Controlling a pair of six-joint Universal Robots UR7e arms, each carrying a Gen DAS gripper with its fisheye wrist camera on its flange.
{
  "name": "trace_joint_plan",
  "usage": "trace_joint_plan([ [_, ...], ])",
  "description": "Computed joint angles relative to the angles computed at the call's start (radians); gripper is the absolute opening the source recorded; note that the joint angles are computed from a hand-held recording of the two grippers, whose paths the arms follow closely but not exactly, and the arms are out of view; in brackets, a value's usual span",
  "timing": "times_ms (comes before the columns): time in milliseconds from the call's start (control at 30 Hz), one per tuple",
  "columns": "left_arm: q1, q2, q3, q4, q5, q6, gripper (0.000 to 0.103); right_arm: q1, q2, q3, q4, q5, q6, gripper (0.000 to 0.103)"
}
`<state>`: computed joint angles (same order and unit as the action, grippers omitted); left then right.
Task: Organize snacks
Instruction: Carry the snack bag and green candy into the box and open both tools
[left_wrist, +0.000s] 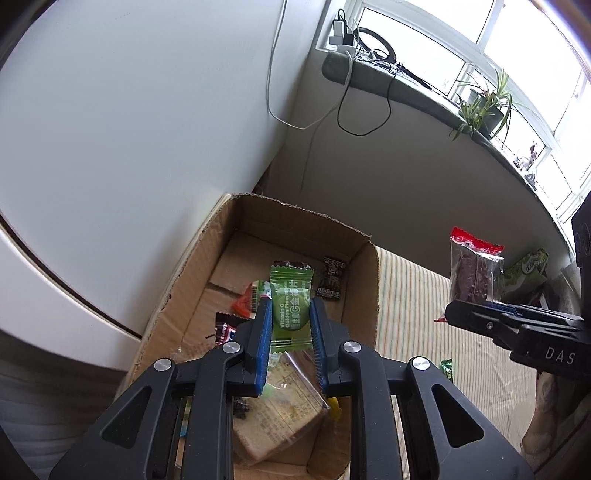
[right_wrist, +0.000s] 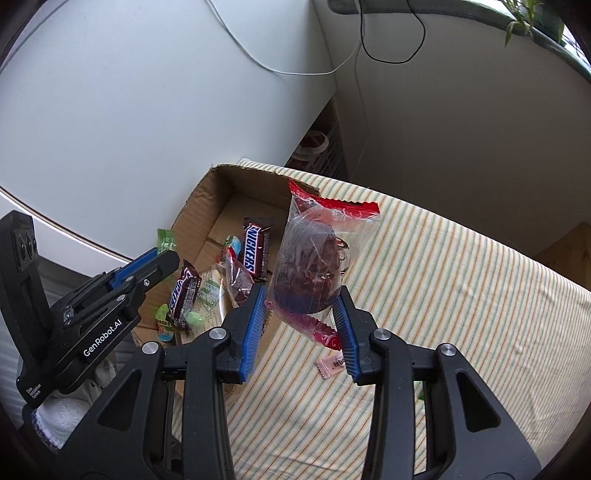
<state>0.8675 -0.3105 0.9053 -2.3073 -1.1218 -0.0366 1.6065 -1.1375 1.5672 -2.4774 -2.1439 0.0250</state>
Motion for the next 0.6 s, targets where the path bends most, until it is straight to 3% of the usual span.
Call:
trace_joint_plan([
  [333, 0.012, 0.056, -0.103, 0.052, 0.029, 0.023, 0.019, 0.031, 0.121, -0.096, 0.044, -0.069, -0.108, 0.039],
  [600, 0.025, 0.082, -0.15, 0.082, 0.031, 0.017, 0.019, 0.027, 0.157, -0.129, 0.061, -0.074, -0.121, 0.041],
])
